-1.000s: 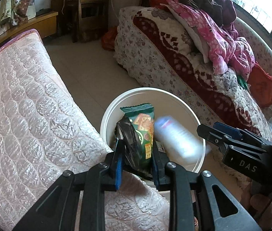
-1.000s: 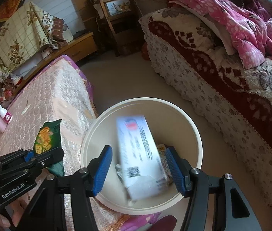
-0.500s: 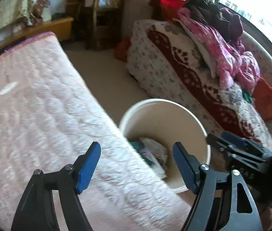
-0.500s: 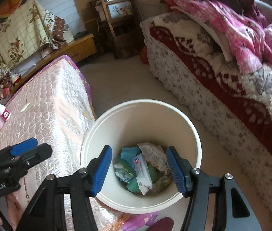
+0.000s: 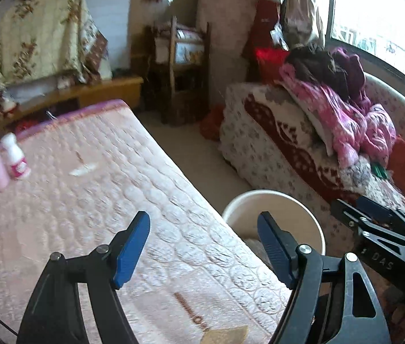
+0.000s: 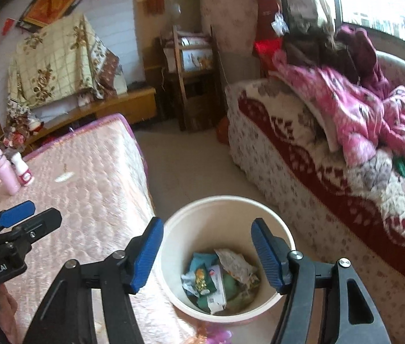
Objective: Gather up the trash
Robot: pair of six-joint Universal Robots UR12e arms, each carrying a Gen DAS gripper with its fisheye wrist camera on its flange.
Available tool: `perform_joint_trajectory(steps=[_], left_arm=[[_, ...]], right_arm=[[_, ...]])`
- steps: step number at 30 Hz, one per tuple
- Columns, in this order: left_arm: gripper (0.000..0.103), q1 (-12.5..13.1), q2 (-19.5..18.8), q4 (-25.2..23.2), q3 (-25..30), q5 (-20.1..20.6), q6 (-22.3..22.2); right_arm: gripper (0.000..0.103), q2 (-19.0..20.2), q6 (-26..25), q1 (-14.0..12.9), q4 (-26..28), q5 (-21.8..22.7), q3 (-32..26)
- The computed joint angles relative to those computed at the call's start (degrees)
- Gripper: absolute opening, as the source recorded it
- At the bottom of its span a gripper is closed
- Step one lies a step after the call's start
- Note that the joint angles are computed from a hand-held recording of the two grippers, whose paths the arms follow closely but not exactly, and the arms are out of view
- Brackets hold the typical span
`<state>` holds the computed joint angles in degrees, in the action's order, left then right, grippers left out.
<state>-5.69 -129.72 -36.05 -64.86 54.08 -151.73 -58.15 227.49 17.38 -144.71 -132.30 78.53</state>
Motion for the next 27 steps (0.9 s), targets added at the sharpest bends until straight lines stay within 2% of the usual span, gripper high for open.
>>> perform_joint_trajectory(steps=[4,8,15,27], left_arm=[[0.078,0.83,1.03,5.47,-1.94,-0.75,-1.61],[0.078,1.69,1.59,6.98,-2.71,-2.93,-3.11],[0.078,2.32,2.38,11.27,-4.10,-2.26,-4.65],[0.078,2.29,2.84,13.05,-4.97,-1.74,-4.67]], right_arm=[[0.071,0.28,-0.48,1.14,-1.52,-2.15,-1.07],[0.078,0.40,-0.79,2.08,-3.31,-3.97,-1.70],[0.078,0.43,-2.08,3.14,-5.67,-5.97,-2.14],[0.078,0.23,-1.61,3.39,-4.81,-6.95,-2.44]])
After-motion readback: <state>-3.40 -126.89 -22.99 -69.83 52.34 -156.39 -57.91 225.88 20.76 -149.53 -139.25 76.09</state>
